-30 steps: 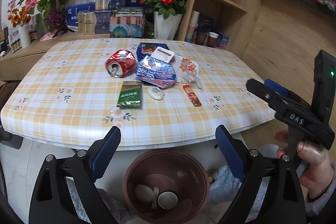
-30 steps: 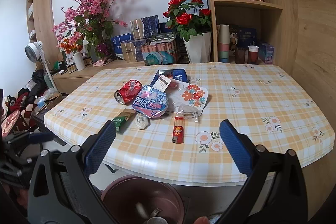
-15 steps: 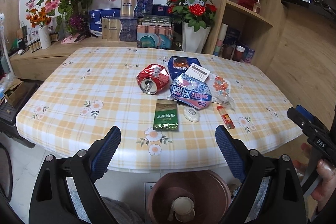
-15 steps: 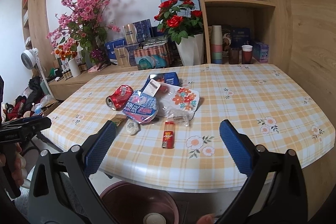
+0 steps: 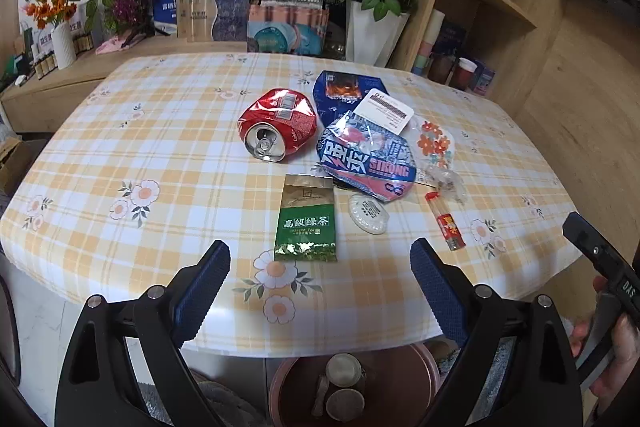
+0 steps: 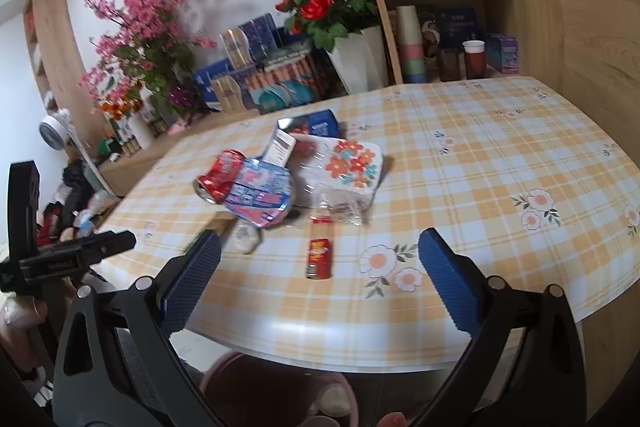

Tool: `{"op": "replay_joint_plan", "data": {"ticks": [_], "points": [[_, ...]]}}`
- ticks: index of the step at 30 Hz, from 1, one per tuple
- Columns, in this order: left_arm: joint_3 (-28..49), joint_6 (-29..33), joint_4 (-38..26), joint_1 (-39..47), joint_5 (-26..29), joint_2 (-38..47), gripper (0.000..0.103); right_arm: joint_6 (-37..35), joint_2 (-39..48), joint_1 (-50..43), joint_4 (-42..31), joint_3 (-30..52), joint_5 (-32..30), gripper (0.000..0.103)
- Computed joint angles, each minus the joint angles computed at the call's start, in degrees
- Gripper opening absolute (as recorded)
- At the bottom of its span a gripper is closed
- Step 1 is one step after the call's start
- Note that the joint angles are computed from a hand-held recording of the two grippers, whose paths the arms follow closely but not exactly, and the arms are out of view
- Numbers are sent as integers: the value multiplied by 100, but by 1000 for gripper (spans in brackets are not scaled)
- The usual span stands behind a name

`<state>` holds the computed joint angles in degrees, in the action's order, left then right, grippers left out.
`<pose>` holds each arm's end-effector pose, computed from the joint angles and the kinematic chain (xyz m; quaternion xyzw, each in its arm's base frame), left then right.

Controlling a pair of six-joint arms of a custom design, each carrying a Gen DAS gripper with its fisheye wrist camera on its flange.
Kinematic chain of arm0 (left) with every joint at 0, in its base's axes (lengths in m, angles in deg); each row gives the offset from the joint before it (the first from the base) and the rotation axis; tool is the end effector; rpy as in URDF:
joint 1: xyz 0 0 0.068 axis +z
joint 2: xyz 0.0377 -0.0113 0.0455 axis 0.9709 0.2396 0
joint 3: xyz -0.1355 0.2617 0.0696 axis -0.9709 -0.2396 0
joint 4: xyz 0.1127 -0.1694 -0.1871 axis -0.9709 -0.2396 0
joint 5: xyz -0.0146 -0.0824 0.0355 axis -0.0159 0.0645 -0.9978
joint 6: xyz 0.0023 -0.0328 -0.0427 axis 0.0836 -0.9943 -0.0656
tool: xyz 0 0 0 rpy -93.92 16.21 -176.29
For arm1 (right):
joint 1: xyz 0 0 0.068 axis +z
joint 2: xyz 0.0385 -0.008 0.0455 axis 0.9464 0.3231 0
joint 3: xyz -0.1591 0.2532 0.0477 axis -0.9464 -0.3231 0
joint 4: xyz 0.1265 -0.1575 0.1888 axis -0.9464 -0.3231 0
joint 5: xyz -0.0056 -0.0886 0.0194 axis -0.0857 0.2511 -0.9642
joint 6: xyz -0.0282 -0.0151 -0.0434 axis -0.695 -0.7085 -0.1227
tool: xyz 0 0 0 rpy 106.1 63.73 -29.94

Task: Collect trash
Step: 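Reach for and grasp the crushed red Coca-Cola can with the left gripper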

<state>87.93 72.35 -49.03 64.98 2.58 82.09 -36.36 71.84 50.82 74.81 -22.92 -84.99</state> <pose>0.3256 -0.0716 0.1607 0.1204 0.9185 -0.1316 0.3528 0.2243 -0.0685 0.1382 0.0862 0.8716 0.1026 0.4716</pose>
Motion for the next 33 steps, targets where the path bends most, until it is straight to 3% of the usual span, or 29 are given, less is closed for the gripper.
{"op": "replay_joint_plan", "data": {"ticks": [8, 12, 17, 26, 30, 33], "points": [[1011, -172, -404, 132, 109, 864, 89, -73, 845, 134, -336, 809, 278, 97], [1819, -559, -713, 328, 232, 1457, 88, -65, 1212, 271, -393, 1166, 399, 97], [2975, -1857, -1191, 556, 500, 2367, 73, -96, 1625, 452, -487, 1584, 505, 97], [4463, -3512, -1639, 476, 267, 3480, 72, -294, 2169, 479, -678, 2091, 429, 97], [5037, -3691, -1989, 463, 221, 3933, 72, -451, 2365, 431, -794, 2263, 306, 97], [5271, -3487, -2098, 399, 38, 4097, 73, -401, 2562, 375, -936, 2475, 198, 97]]}}
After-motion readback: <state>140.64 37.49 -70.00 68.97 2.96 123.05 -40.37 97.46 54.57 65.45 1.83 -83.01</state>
